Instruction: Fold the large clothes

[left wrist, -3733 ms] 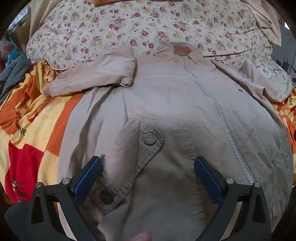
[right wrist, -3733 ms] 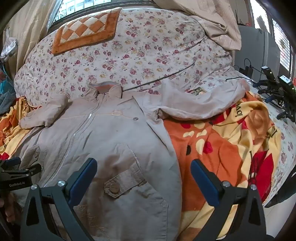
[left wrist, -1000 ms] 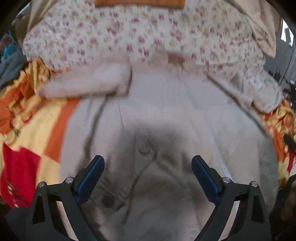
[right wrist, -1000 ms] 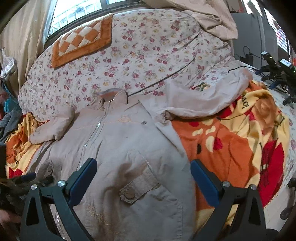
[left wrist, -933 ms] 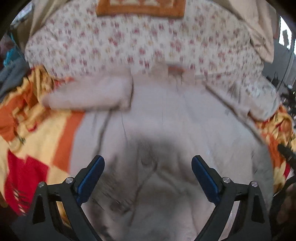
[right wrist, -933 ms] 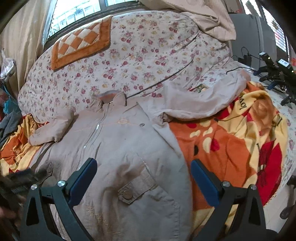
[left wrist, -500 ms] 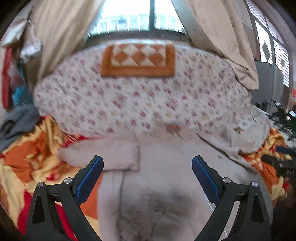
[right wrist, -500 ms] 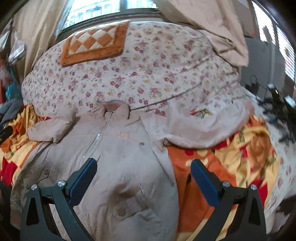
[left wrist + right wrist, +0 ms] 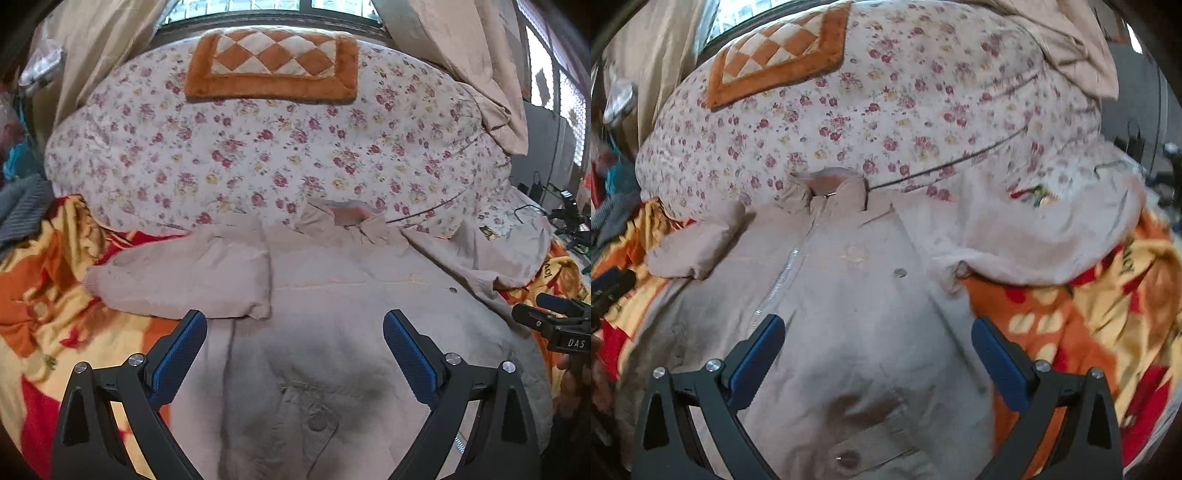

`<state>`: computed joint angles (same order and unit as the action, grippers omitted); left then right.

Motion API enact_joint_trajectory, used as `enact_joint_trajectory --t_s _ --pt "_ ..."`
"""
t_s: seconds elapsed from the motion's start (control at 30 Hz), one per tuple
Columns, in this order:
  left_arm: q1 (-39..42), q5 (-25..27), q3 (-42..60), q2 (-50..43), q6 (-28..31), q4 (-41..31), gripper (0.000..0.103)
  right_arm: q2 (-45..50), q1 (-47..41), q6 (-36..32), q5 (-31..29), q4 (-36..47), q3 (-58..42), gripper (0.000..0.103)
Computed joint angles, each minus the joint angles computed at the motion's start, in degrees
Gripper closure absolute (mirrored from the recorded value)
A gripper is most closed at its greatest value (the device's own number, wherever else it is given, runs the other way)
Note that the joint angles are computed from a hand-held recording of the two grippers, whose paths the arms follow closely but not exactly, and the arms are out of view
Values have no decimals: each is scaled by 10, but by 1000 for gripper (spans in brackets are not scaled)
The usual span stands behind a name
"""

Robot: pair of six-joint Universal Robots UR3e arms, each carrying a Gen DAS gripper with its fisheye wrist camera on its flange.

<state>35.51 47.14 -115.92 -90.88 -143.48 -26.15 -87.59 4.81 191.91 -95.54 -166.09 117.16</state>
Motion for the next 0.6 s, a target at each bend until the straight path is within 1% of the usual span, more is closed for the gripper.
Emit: enact_joint_trajectory --t_s 0.07,0.13,0.23,0.33,0.47,0.6 --pt "-2 -3 -3 -11 10 -20 15 7 11 -5 -26 -2 -2 0" --pt "-14 21 3 -25 12 -44 15 12 19 -3 -48 1 -5 0" --pt "-28 45 22 -44 9 -82 15 11 17 8 -54 9 -5 0" --pt "-27 49 19 -43 4 -86 16 3 15 21 -53 5 4 0" --pt "-26 50 1 -29 6 -70 16 -6 29 38 -66 -17 22 0" --pt "-28 54 6 -27 11 -89 16 2 48 31 -69 -45 24 0"
